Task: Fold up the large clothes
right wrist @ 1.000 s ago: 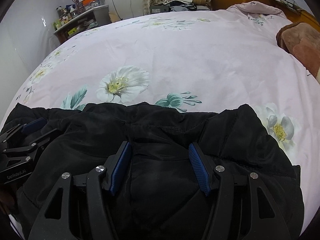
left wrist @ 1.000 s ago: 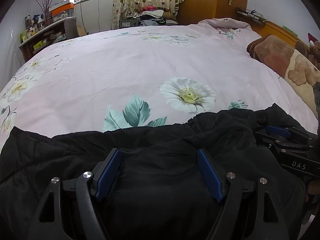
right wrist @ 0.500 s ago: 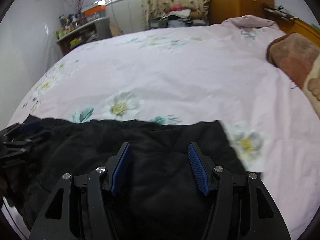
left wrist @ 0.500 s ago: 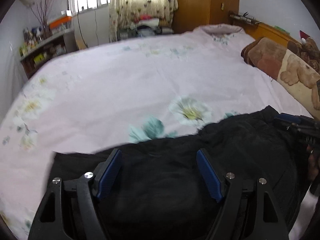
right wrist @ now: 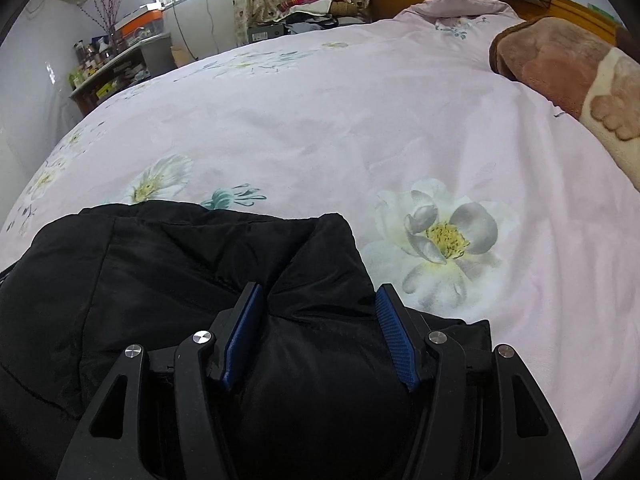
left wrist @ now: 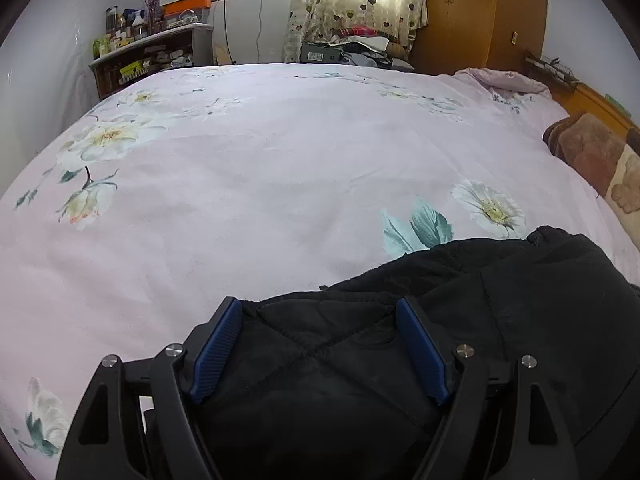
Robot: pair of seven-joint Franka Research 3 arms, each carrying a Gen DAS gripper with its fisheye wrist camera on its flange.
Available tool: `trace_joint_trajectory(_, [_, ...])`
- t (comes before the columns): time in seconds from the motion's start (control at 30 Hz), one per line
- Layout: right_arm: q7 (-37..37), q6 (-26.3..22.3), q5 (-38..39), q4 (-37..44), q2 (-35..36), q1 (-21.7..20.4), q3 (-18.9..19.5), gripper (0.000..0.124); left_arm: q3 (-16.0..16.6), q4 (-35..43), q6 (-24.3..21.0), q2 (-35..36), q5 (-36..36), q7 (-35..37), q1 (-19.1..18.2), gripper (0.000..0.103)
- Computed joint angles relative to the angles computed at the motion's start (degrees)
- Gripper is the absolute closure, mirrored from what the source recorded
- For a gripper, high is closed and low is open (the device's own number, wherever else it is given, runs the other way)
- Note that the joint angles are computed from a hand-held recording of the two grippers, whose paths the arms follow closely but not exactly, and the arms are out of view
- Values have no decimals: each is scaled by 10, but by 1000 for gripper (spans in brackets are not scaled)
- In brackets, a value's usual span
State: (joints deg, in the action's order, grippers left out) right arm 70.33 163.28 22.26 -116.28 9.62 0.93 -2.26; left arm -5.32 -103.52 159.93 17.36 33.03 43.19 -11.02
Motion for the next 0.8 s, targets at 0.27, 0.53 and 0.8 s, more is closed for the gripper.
trace_joint_trajectory(0.27, [13,-1,-12,-1,1,3,-5,65,-11,9,-23,4,-24,19,9,19])
trace_joint_trajectory(0.53, [-44,-17,45,-88,-151,8,-10,66,-25,-82,6,-126,-24,16,11,23])
trace_joint_trajectory(0.8, [-78,-4,48,-153,-159,15,-19,73,-41,-138,34,-124,14,-14,10,21])
